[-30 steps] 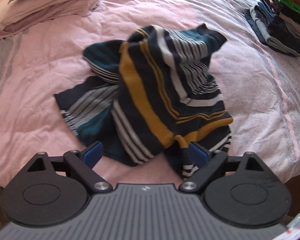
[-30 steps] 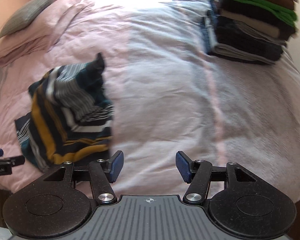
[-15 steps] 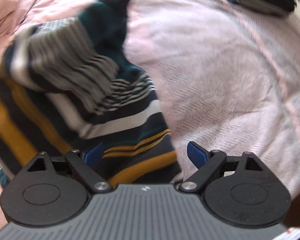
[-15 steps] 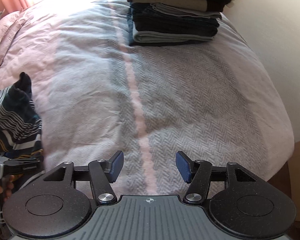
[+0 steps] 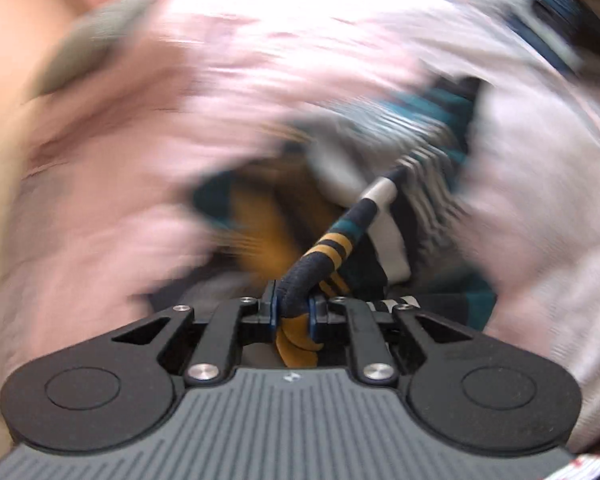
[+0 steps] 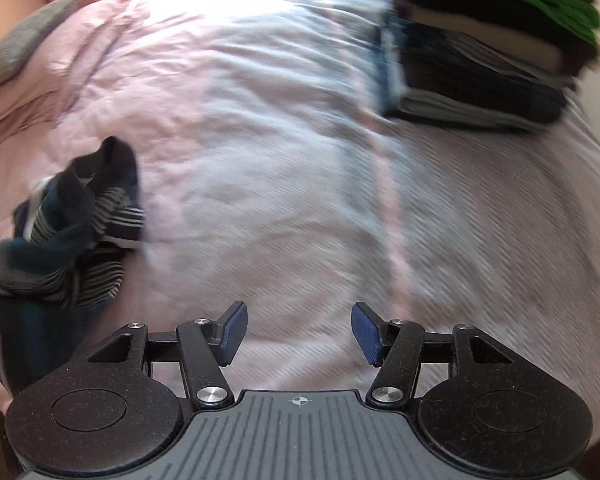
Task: Fold large clothes
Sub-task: 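Grasp a sweater sleeve with the left gripper and lift it up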
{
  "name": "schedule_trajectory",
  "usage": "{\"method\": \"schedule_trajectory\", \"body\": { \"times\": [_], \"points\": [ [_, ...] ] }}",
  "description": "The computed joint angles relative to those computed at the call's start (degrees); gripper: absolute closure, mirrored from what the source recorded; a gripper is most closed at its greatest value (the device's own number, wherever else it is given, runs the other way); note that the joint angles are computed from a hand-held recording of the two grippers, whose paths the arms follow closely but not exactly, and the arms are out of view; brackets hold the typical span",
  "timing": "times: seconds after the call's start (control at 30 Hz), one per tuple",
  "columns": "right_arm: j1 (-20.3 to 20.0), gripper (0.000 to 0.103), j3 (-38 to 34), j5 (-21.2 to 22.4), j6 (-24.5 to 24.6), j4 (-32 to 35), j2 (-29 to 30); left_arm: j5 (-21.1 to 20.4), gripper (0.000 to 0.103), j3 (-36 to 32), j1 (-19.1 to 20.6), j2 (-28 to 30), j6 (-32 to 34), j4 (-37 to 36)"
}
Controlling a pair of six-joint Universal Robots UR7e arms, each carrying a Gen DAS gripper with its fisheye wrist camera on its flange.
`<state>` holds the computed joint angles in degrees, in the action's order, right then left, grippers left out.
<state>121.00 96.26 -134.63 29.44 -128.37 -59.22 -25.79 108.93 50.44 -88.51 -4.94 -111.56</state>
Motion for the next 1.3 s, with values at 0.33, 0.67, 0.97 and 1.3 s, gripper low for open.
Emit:
{"method": "schedule_trajectory", "body": {
  "times": [0.33,0.67,0.97,1.3],
  "points": [
    [-0.46,0.048,-11.08,9.41,-23.01,-21.98,18.38,16.62,0.091,-15.17,5.95,-0.86,4.52,-0.68],
    [-2.86,0.035,-25.77,19.91,-30.32,-28.93,33.46,8.81,0.091,-23.55,14.72,2.14,1.09,6.42],
    [0.5,0.103,-32.88,14.33,-37.58,-38.9,37.29,2.38,0.092,-29.14,17.26,6.53,14.3,-8.56],
    [6.55,0.103,-39.84,17.97,-53.48,-64.22,33.56,-5.53,0.092,-39.21,9.58,10.89,39.66,-37.95]
  ]
}}
